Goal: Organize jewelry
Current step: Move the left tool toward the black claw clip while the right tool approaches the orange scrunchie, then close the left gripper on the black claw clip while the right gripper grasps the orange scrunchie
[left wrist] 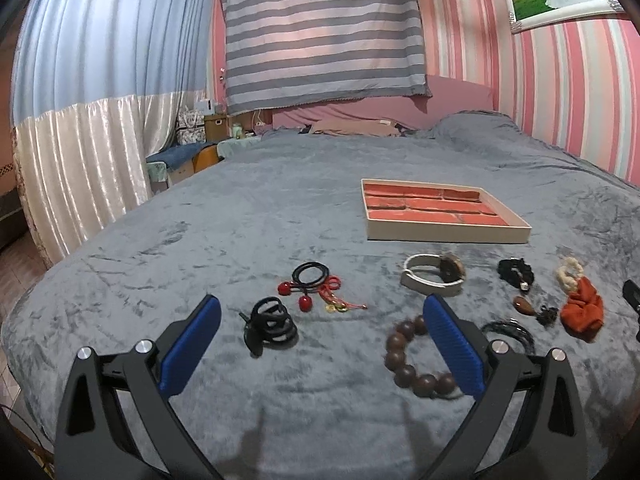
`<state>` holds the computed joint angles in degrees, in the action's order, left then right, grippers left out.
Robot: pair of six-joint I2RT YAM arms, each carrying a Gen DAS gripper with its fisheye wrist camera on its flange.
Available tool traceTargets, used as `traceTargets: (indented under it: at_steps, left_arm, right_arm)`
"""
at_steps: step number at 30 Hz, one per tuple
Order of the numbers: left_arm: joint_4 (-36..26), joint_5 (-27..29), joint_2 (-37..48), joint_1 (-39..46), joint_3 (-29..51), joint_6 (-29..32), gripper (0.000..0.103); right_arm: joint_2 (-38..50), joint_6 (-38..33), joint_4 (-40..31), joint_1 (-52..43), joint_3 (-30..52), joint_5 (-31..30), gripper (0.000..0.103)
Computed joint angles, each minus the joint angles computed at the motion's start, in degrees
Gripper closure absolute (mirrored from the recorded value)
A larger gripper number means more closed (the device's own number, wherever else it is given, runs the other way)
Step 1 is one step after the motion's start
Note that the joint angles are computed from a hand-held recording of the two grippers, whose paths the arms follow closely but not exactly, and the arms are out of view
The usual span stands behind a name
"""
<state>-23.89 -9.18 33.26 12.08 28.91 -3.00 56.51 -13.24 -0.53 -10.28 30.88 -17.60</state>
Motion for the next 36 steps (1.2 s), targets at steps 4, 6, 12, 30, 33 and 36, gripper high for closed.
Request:
traceTargets:
  at_steps: [4, 6, 12, 30, 33, 36]
  left_arm:
    - [5.5, 2.27, 6.64, 3.92, 0.07, 3.11, 0.004]
    - [8.11, 4.48, 10.15, 6.35, 0.35, 4.85, 0.004]
    - [14.47, 9.61, 19.79, 14.31, 0.48, 7.42, 0.004]
    - [16.91, 12.28, 34.28, 17.63, 4.51, 8.95, 0.021]
    - [16.64, 13.07, 35.65, 17.9, 5.22, 9.37, 0.03]
    - [16.37, 13.19, 36.7, 17.63, 5.82, 9.42, 0.035]
  right_arm:
    - [7.53, -0.41, 0.94, -0.31, 3.39, 1.13, 0.004]
    - [10.84, -0.53, 1.5, -0.44, 4.96, 1.64, 0.004]
    - [19.82, -0.66, 2.7, -0.53, 8.74, 3.72, 0.004]
    - [29.97, -1.94, -2.55, 1.25, 15.53, 4.09, 0.029]
    - [30.86, -2.34, -3.4, 1.68, 16.31, 4.37, 0.032]
    - [32.3, -2.48, -4.99, 1.74, 17.79, 3.85, 0.04]
